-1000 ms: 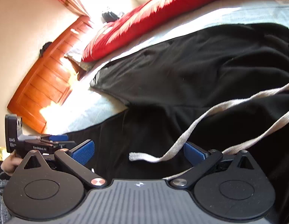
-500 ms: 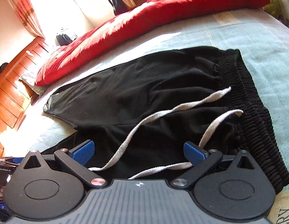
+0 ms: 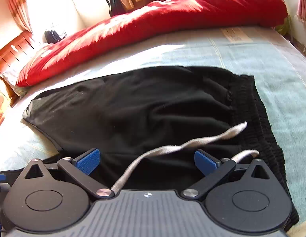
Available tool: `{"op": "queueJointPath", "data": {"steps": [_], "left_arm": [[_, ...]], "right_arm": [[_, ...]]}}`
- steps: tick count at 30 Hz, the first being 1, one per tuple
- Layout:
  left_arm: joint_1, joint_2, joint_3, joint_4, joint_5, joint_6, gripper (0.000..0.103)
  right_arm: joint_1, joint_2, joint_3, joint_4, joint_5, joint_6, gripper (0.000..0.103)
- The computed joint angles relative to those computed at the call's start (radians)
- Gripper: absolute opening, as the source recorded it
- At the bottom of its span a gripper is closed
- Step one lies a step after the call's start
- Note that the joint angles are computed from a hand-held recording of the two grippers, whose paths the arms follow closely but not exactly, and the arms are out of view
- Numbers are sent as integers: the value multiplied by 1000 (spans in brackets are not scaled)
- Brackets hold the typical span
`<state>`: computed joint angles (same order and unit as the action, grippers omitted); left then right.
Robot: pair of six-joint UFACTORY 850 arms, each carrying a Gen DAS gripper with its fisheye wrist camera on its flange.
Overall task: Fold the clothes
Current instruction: 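Position the right gripper at the elastic waistband edge beside the drawstring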
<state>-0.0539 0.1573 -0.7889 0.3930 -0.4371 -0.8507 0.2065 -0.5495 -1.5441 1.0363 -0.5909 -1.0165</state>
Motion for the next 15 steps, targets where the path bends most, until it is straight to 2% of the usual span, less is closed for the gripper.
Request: {"op": "queueJointPath", "data": {"steps": [2, 4, 6, 10, 15], "left_arm": [[7, 16, 15, -3, 4, 3, 102], [15, 40, 35, 12, 6, -16, 102], [27, 67, 59, 43, 3, -66, 102], [62, 109, 103, 58, -3, -115, 102], [108, 113, 150, -25, 24, -61, 102]], "right_arm": [[15, -42, -53, -24, 23, 41, 103], [28, -105, -126, -163, 20, 217, 103], [32, -149, -164, -219, 9, 309, 103], [37, -140, -136, -173, 59, 307, 103], [46, -138, -128, -193, 85, 324, 103]]}}
